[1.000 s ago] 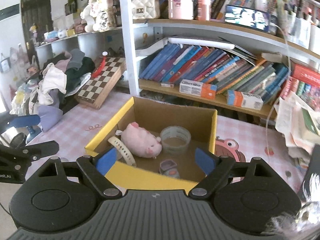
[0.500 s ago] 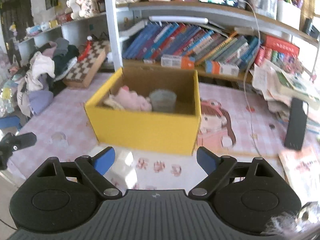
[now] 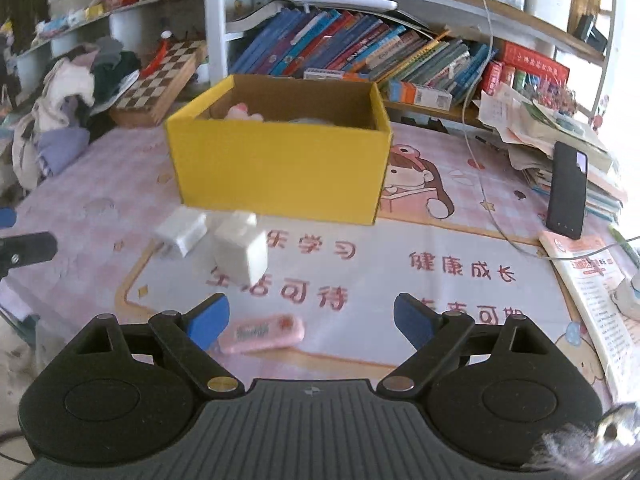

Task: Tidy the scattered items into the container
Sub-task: 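Move both open grippers toward the white chargers and pink USB stick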

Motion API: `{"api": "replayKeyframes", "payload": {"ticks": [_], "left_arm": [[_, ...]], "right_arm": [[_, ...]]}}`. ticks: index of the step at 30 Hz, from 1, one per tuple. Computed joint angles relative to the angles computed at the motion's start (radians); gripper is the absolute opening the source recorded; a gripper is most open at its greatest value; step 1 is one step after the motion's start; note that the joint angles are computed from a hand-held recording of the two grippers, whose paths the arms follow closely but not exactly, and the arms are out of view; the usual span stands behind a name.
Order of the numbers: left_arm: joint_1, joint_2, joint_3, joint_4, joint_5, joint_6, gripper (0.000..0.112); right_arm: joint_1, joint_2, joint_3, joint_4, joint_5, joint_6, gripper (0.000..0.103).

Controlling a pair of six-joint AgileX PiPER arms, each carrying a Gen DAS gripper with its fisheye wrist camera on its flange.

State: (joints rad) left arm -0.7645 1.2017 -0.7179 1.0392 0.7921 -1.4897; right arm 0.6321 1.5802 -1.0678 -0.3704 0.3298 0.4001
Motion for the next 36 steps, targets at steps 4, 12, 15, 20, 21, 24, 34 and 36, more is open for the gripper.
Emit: {"api": "replayKeyframes", "payload": {"ticks": [4,12,15,20,21,24,34,36], "left_arm": [[-0.043,0.023,0.018,0.019,0.003,-0.033,0.09],[-0.072,0.069,0.022,0.026,-0.012,-0.033,0.09],[-0.066,0.083,0.019,0.025,-0.023,-0.029,0.09],[-0.051,0.101,0.011,0.028,-0.036,-0.025,0.09],[-0.048,0.104,0.009,0.028,-0.038,-0.024,0.09],[-0.036,0.114,0.004,0.026,-0.045,-0.02,0.09],[0.009,0.145,-0.024,0.016,-0.054,0.011,0.09],[0.018,0.152,-0.03,0.016,-0.055,0.017,0.09]], "right_arm": [[0.035,-0.004,0.054,-0.106,-0.045,0.106,0.089],[0.054,0.023,0.058,-0.021,-0.051,-0.002,0.087],[0.048,0.04,0.041,-0.002,-0.032,-0.011,0.086],[0.031,0.068,0.018,0.05,-0.017,-0.054,0.084],[0.027,0.074,0.011,0.062,-0.014,-0.067,0.084],[0.021,0.095,-0.008,0.104,-0.014,-0.116,0.084],[0.01,0.197,-0.119,0.314,0.027,-0.391,0.086],[0.012,0.219,-0.142,0.311,0.031,-0.4,0.087]]}}
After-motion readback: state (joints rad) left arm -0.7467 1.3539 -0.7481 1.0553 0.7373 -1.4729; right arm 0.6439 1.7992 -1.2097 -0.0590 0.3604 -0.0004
